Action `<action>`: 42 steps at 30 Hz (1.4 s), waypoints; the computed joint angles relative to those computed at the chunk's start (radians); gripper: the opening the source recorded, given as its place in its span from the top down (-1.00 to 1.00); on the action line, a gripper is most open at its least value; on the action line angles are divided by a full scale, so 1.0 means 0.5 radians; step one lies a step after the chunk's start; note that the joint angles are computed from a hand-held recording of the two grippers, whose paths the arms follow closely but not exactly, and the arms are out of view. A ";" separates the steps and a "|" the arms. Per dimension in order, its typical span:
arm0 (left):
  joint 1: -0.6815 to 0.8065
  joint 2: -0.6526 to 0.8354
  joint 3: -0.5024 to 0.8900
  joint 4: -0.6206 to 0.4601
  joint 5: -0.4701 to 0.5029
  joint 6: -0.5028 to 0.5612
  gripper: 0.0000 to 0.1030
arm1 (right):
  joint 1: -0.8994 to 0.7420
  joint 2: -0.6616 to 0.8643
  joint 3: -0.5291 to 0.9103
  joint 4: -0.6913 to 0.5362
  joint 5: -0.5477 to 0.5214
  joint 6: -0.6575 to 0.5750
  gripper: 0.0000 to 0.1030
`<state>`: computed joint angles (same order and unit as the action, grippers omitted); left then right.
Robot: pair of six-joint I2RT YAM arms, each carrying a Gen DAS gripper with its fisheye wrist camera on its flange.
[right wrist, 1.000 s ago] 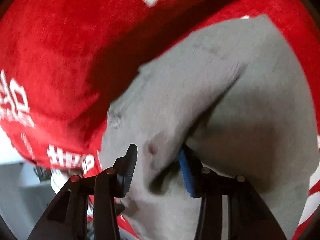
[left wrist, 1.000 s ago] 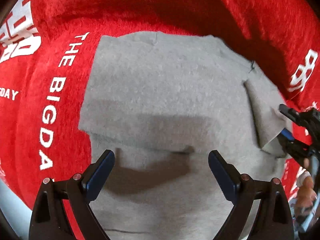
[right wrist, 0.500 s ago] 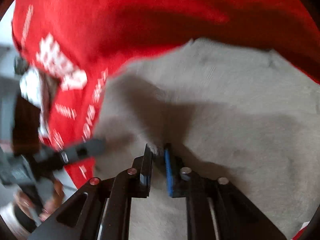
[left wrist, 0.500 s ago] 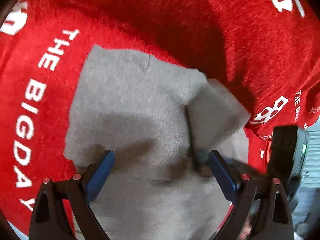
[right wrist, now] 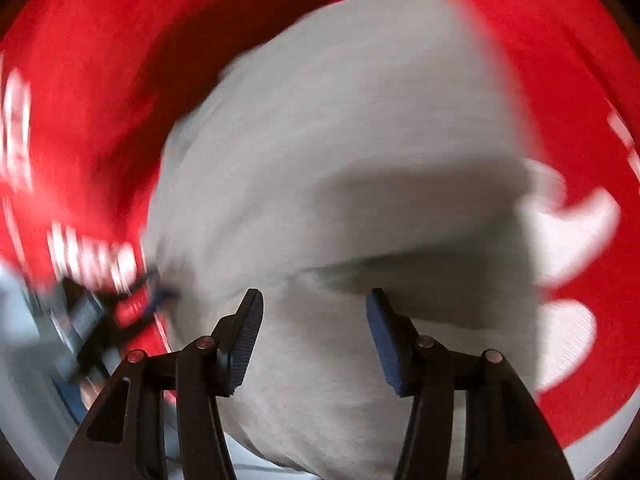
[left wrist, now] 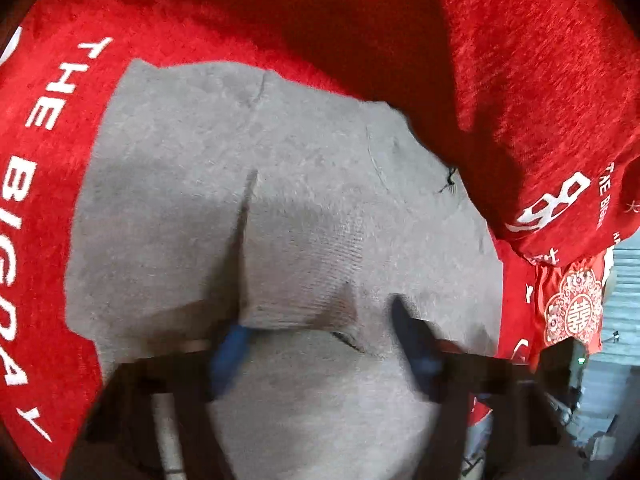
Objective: Fold small clothes
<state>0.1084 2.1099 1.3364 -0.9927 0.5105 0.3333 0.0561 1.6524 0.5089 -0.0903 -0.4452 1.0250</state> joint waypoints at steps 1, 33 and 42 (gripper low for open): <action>-0.025 0.014 -0.004 0.017 0.008 -0.021 0.51 | -0.099 -0.082 -0.133 0.086 0.007 0.088 -0.12; -0.040 -0.705 -0.489 0.341 -0.576 0.160 0.83 | -0.842 -0.326 0.101 -0.731 -0.096 -1.226 0.36; -0.377 -0.591 -0.557 0.539 -0.658 -0.033 0.83 | -1.111 0.402 0.408 -0.290 -0.049 -1.008 0.09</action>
